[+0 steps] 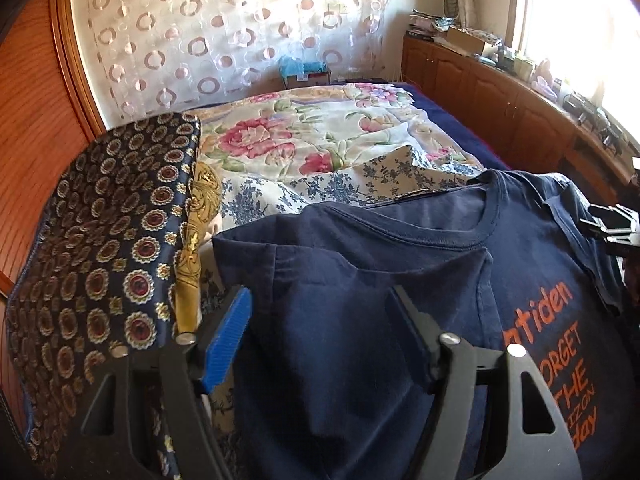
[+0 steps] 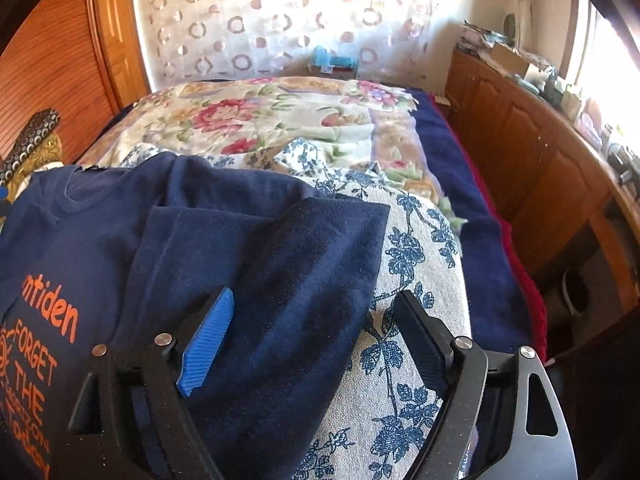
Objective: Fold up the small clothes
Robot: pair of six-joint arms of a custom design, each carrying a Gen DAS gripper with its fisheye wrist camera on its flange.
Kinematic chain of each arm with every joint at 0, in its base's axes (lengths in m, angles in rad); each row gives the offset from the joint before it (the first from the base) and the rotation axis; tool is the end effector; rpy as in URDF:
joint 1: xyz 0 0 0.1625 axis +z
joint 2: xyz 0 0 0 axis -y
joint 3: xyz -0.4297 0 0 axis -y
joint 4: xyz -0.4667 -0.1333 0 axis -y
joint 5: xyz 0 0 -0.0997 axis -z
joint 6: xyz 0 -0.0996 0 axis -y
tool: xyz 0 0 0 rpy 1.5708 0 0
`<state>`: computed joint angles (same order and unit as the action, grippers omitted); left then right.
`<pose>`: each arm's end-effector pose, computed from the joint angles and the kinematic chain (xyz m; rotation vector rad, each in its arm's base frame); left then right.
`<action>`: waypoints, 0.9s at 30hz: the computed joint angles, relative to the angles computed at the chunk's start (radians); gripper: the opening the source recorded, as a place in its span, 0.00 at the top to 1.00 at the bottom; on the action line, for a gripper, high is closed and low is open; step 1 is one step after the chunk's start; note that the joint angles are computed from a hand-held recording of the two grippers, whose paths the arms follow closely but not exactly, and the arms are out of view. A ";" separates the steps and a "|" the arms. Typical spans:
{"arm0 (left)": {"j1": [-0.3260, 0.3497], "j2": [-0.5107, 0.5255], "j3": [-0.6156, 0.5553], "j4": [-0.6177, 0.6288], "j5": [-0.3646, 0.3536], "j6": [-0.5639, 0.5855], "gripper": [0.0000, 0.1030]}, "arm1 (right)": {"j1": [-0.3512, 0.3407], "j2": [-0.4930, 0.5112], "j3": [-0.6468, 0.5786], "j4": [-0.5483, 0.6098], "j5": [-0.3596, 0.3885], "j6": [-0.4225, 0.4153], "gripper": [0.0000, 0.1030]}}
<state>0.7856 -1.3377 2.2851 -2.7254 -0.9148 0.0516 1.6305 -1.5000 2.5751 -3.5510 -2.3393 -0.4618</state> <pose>-0.2060 -0.4806 0.1449 0.9519 2.3624 -0.5577 0.0861 -0.3658 0.2148 0.1424 -2.1336 0.8302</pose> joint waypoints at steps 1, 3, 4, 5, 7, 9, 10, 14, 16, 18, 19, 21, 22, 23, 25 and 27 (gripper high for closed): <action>0.002 0.007 -0.003 -0.006 0.009 -0.002 0.38 | 0.001 0.000 0.001 -0.004 -0.002 -0.004 0.19; 0.006 0.020 -0.008 -0.011 0.027 -0.012 0.41 | 0.006 0.009 0.000 -0.016 -0.010 -0.008 0.19; 0.008 0.021 -0.009 -0.009 0.037 -0.011 0.41 | 0.012 0.018 -0.001 -0.024 -0.016 -0.008 0.19; 0.007 0.029 -0.010 -0.012 0.053 -0.008 0.42 | 0.016 0.024 -0.002 -0.030 -0.022 -0.009 0.19; 0.002 0.052 -0.012 -0.021 0.102 0.006 0.43 | 0.020 0.029 -0.003 -0.030 -0.025 -0.007 0.19; 0.007 0.064 -0.016 -0.019 0.125 0.011 0.45 | 0.021 0.028 -0.004 -0.025 -0.024 -0.002 0.19; 0.012 0.072 -0.020 -0.013 0.133 0.007 0.46 | 0.021 0.028 -0.004 -0.024 -0.024 0.000 0.19; 0.028 0.091 -0.030 -0.014 0.133 0.004 0.47 | 0.025 0.034 -0.005 -0.028 -0.027 0.001 0.18; 0.031 0.092 -0.026 -0.024 0.127 0.010 0.47 | 0.024 0.034 -0.005 -0.027 -0.027 0.001 0.18; 0.034 0.087 -0.021 -0.032 0.116 0.017 0.54 | 0.024 0.033 -0.004 -0.025 -0.026 0.002 0.18; 0.039 0.081 -0.021 -0.029 0.098 0.018 0.66 | 0.024 0.033 -0.005 -0.025 -0.026 0.003 0.18; 0.046 0.070 -0.022 -0.016 0.069 0.014 0.78 | 0.024 0.033 -0.005 -0.025 -0.026 0.003 0.18; 0.048 0.064 -0.023 -0.008 0.057 0.014 0.85 | 0.024 0.033 -0.005 -0.026 -0.026 0.002 0.18; 0.048 0.062 -0.024 -0.002 0.052 0.013 0.87 | 0.024 0.032 -0.004 -0.026 -0.026 0.001 0.18; 0.046 0.056 -0.020 0.000 0.050 0.016 0.97 | 0.023 0.033 -0.005 -0.026 -0.026 0.001 0.18; 0.037 0.042 0.003 -0.076 0.049 0.042 0.99 | 0.023 0.032 -0.004 -0.025 -0.025 0.002 0.18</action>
<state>0.8223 -1.2961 2.2882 -2.8014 -0.8660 0.0938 1.6533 -1.4679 2.5708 -3.5760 -2.3641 -0.4598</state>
